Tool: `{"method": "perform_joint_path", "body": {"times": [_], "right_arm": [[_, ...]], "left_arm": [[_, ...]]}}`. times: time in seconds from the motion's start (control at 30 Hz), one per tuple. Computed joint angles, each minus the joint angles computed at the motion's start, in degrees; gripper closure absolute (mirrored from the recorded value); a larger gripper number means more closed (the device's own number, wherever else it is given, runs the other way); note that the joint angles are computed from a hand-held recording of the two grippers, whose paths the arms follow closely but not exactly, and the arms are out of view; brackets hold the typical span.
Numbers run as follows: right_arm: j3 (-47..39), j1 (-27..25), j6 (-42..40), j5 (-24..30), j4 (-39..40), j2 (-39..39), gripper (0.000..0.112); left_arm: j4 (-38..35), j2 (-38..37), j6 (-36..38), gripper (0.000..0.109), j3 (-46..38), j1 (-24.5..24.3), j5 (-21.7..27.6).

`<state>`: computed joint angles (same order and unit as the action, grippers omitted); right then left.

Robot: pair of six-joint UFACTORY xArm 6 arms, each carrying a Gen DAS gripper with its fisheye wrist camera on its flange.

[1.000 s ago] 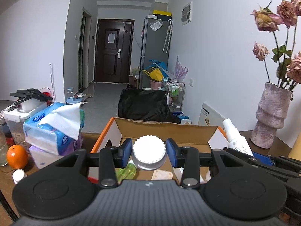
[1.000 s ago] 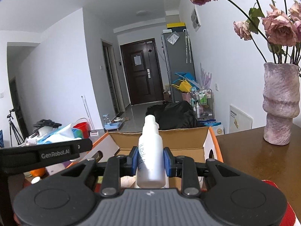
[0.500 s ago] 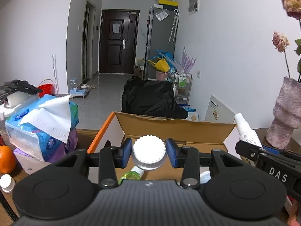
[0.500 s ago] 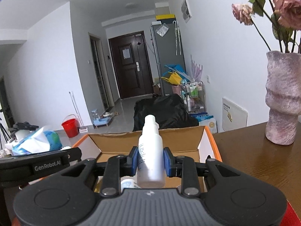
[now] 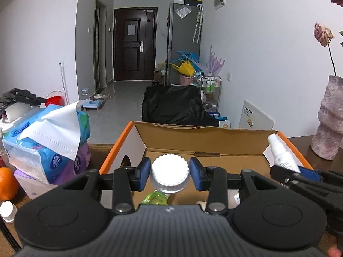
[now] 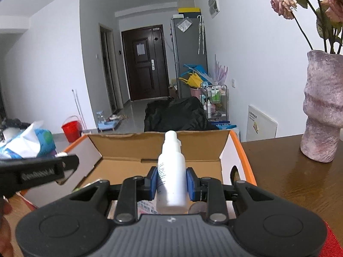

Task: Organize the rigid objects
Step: 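Lower both tools into the box and open them to release, then withdraw both tools from the box toward the remaining caps and brush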

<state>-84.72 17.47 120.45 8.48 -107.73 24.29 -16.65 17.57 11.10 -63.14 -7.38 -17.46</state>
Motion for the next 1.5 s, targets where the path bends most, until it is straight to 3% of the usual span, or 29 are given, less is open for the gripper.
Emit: {"method": "perform_joint_path", "body": {"times": [0.07, 0.13, 0.2, 0.27, 0.33, 0.53, 0.77, 1.5], "right_arm": [[0.2, -0.1, -4.8, -0.2, 4.3, 0.3, 0.084], [1.2, 0.1, -9.0, 1.0, 8.3, 0.0, 0.078], [2.1, 0.4, -14.6, 3.0, 14.1, -0.4, 0.037], [2.6, 0.7, -13.0, 4.4, 12.7, -0.8, 0.016], [3.2, 1.0, -12.8, 5.5, 12.5, -1.2, 0.014], [4.0, 0.7, -11.9, 5.2, 12.5, -2.2, 0.01], [6.0, 1.0, -9.7, 4.4, 9.3, -4.6, 0.009], [24.0, 3.4, 7.2, 5.6, -14.3, -22.3, 0.009]], "left_arm": [[-0.5, -0.4, 0.5, 0.065, 0.4, 0.0, 0.2], [0.7, -0.5, -0.6, 0.04, 0.4, 0.6, 0.8], [-5.1, -0.4, 4.2, 0.026, 0.1, -0.3, -0.1], [-11.5, -0.5, 9.6, 0.017, -0.2, -1.4, -1.1], [-14.0, -0.5, 11.2, 0.006, -0.2, -1.8, -2.3], [-13.7, -1.4, 10.1, 0.006, 0.5, -1.4, -2.3], [-8.2, -4.1, 5.5, 0.006, 4.0, -0.3, -2.9], [8.7, -22.0, -7.2, 0.006, 25.7, 4.6, -8.4]]}}
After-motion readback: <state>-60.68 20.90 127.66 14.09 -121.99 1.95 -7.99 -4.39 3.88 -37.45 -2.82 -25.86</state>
